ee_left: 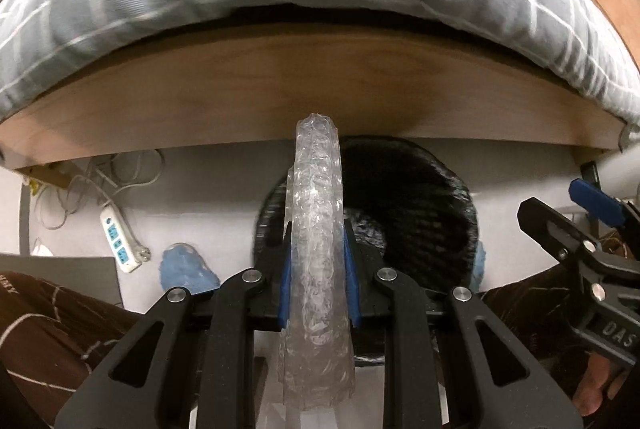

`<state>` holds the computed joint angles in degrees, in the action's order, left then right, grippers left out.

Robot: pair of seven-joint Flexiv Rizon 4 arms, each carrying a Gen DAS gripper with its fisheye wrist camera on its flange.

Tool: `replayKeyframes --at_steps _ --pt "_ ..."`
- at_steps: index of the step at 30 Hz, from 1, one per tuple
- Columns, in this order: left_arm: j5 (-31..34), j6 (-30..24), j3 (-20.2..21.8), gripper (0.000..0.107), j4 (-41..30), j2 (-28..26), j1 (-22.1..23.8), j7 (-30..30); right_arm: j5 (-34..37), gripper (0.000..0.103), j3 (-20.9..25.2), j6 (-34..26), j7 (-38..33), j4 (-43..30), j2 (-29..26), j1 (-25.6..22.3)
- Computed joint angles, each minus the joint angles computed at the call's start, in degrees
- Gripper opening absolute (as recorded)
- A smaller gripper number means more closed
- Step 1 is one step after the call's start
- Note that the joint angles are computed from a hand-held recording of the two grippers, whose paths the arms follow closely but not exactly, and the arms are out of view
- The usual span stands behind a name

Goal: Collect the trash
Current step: 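Open the right tool over the bin while the left tool drops the bubble wrap, then move both tools back over the bed toward the remaining trash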

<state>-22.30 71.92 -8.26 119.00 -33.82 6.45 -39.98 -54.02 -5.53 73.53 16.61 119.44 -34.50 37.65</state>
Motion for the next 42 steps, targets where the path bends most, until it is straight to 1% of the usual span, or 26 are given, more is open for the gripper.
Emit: replayKeyframes --at_steps 4,7,12,15,17,20,21,22,24,26,28,29,31,33,34,39,42 --pt "-0.06 0.05 -1.59 0.020 1.11 0.24 -0.83 0.71 -2.88 0.092 -1.25 -1.93 3.65 3.67 2.67 0.45" --pt "0.33 -0.42 -1.62 0.020 1.50 0.22 -2.05 0.43 -5.09 0.095 -0.13 -3.80 6.06 5.49 4.26 -1.00" --pt "0.53 0.20 -2.49 0.021 2.18 0.14 -3.22 0.77 -7.06 0.095 2.74 -5.92 7.44 6.51 5.13 -4.18" --pt "0.73 2.12 -2.55 0.023 2.55 -0.08 -4.16 0.17 -8.40 0.095 3.35 -5.46 9.29 6.88 4.93 -5.44" --pt "0.98 2.50 -2.64 0.026 2.67 0.11 -4.10 -0.07 -9.13 0.095 3.56 -5.71 10.07 6.80 4.80 -5.88" --pt "1.79 4.31 -2.17 0.040 2.72 -0.10 -4.38 -0.77 -9.57 0.095 4.14 -6.07 10.51 6.47 4.67 -6.35" --pt "2.08 4.34 -1.91 0.052 2.49 -0.14 -4.42 -1.13 -9.66 0.095 4.28 -6.17 10.44 6.35 4.64 -6.51" --pt "2.31 4.86 -1.55 0.061 2.43 -0.07 -4.46 -1.67 -9.68 0.095 4.44 -6.60 10.39 6.25 4.79 -6.52" --pt "2.43 7.02 -2.38 0.064 2.92 0.07 -3.66 -1.69 -10.11 0.095 4.63 -7.38 10.63 6.16 5.56 -6.56" --pt "2.46 8.23 -3.26 0.071 3.22 0.64 -2.62 -1.67 -10.93 0.095 4.85 -8.33 11.02 5.95 6.33 -6.64" --pt "2.22 9.67 -4.32 0.081 3.66 1.37 -1.42 -1.70 -11.67 0.095 5.24 -8.75 10.94 5.57 6.70 -7.00" --pt "2.29 9.82 -4.54 0.083 3.57 1.54 -1.05 -1.70 -11.69 0.095 5.57 -9.26 10.60 5.34 6.89 -7.14" --pt "1.90 10.22 -5.22 0.092 3.60 2.26 -0.10 -1.96 -11.90 0.095 6.04 -10.10 10.21 4.79 7.18 -7.25" --pt "0.56 10.43 -7.27 0.096 3.84 2.78 1.98 -1.58 -12.32 0.095 6.41 -10.84 10.04 4.31 7.50 -7.23" --pt "-0.41 10.42 -8.73 0.096 3.93 3.08 3.42 -1.07 -12.62 0.095 6.56 -11.87 9.96 4.11 7.93 -6.99" --pt "-2.78 12.11 -11.86 0.096 4.94 5.23 6.19 0.78 -13.83 0.095 7.74 -15.22 9.71 3.37 9.69 -7.04" --pt "-5.44 13.22 -15.58 0.096 6.02 6.81 9.35 2.21 -14.35 0.095 8.40 -16.25 9.45 2.85 10.31 -7.42"
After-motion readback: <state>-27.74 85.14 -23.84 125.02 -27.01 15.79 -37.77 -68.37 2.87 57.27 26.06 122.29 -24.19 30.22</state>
